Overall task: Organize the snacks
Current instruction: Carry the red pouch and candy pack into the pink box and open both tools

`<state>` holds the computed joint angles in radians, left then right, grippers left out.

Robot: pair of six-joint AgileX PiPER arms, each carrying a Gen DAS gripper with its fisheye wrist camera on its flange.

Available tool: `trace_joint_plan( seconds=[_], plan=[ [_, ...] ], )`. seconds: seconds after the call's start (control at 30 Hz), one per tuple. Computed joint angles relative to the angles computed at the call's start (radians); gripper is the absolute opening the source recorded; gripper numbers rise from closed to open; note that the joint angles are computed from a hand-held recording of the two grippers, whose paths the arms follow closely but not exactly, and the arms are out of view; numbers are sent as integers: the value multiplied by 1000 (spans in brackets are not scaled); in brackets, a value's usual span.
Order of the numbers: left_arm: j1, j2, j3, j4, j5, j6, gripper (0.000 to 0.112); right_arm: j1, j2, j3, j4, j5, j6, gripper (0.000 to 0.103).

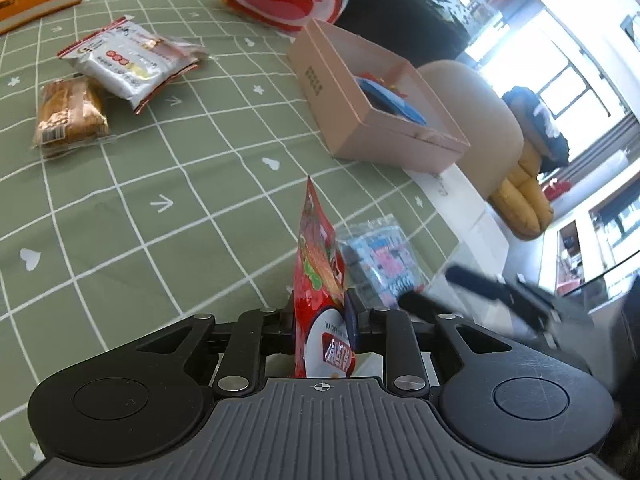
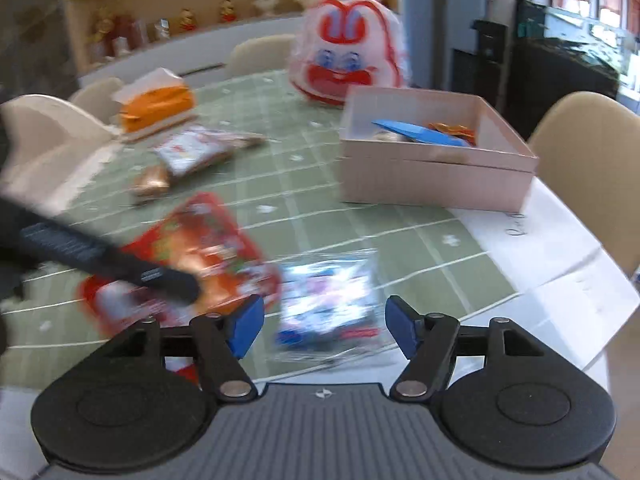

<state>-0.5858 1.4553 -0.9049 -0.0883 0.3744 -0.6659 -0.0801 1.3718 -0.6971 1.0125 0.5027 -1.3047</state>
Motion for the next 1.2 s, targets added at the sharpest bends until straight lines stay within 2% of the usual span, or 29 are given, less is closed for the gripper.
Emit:
trace_joint_plan(
  seconds=[0.1, 0.2, 0.3, 0.37, 0.5, 0.67, 0.77, 0.87, 1.0, 1.2],
  plan=[
    [-27, 1, -15, 61, 30, -62, 25, 18, 110, -99, -87, 34, 93, 68],
    [-50, 3, -30, 120, 50, -127, 25, 56, 173, -146, -133, 20, 150, 68],
    [-61, 6, -34, 134, 56, -144, 25, 81, 198, -169, -174, 7, 172, 64],
    [-63, 7, -29, 119, 50, -142, 25, 76, 182, -170, -203, 36, 161, 60],
    [-64, 13, -21, 45, 20, -109, 25, 18, 164, -187, -262, 105, 146, 59],
    [-84, 49, -38, -54, -34, -86, 24, -132, 146, -249, -284, 243, 100, 59],
    [-78, 73, -84, -150, -67, -37, 23, -233, 153, -344, -261, 340, 77, 59],
    [-46, 103, -201, -203, -58, 20, 22, -309, 191, -511, -205, 439, 65, 59],
    [-2, 207, -501, -64, 23, -9, 22, -349, 305, -820, -117, 532, 111, 59],
    [72, 481, -977, 21, 156, -32, 22, -314, 545, -1257, -94, 585, 240, 59]
  ],
)
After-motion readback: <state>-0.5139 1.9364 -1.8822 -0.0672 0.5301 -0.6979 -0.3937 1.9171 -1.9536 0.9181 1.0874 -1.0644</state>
